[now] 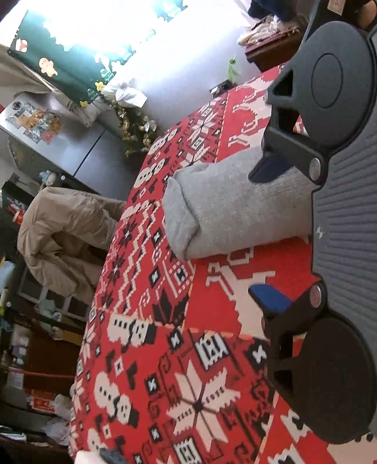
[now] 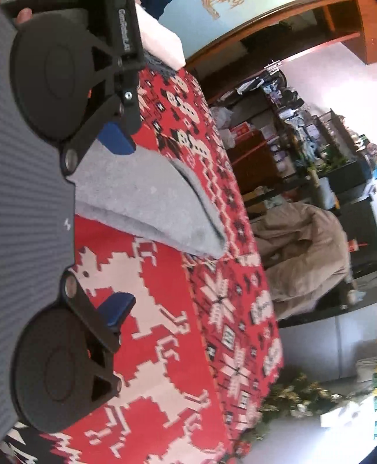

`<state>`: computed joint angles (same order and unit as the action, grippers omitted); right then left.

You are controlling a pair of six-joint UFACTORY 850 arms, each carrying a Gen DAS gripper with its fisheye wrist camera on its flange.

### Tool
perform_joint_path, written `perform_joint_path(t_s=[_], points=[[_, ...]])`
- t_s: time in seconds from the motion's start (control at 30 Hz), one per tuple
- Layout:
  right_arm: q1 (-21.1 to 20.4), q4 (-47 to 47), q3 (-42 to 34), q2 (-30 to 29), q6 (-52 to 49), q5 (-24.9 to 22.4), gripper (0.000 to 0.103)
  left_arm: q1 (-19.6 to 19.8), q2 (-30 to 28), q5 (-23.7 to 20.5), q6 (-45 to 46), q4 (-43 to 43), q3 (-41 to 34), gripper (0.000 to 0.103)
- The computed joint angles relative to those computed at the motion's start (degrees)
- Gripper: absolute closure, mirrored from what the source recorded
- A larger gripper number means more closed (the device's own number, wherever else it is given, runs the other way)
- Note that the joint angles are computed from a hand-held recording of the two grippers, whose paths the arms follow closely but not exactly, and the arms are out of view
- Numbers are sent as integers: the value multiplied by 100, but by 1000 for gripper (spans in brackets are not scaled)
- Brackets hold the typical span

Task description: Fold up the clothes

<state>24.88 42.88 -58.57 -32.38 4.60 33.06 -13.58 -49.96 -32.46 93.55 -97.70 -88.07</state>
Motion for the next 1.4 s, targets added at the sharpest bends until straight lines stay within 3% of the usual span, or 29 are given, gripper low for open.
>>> perform_joint_path(t_s=[0.17, 0.23, 0.3, 0.33, 0.37, 0.43, 0.57, 0.63, 0.87, 0.97, 1.13, 1.23, 1.3, 1.4], points=[[-170, -1439, 189, 78, 1599, 37, 30, -10, 0, -330, 155, 29, 22, 46], [-271, -2083, 242, 67, 2447, 27, 67, -14, 20, -458, 358, -45, 63, 46], [-389, -2981, 232, 13, 3463, -76, 88, -36, 23, -432, 389, 29, 59, 48], [-414, -3217, 217, -6, 3649, -108, 90, -69, 30, -275, 418, 87, 59, 50], [-403, -3244, 189, -24, 3623, -152, 92, -105, 38, -109, 445, 151, 59, 59], [-376, -3352, 124, -66, 3562, -181, 95, -183, 49, 276, 496, 334, 61, 60], [-327, -3004, -73, -177, 3126, -717, 95, -176, 0, 244, 389, 642, 24, 59], [-362, -3174, -35, -166, 3443, -675, 95, -179, 0, 269, 429, 670, 43, 59], [-270, -2489, 89, -50, 2722, -711, 95, -211, 16, 284, 453, 759, 64, 58], [-310, -2516, 108, -43, 2902, -742, 93, -217, 6, 325, 359, 771, 52, 56], [-364, -2459, 277, 95, 2937, -385, 91, -80, 86, 69, 285, 640, 66, 57], [-348, -2070, 386, 222, 2470, -37, 90, -2, 142, 41, 273, 362, 106, 72], [-362, -1912, 332, 236, 2170, -57, 88, 75, 143, -245, 233, 154, 115, 87], [-418, -2121, 174, 160, 2080, -65, 88, 110, 41, -725, 18, 270, 1, 92]])
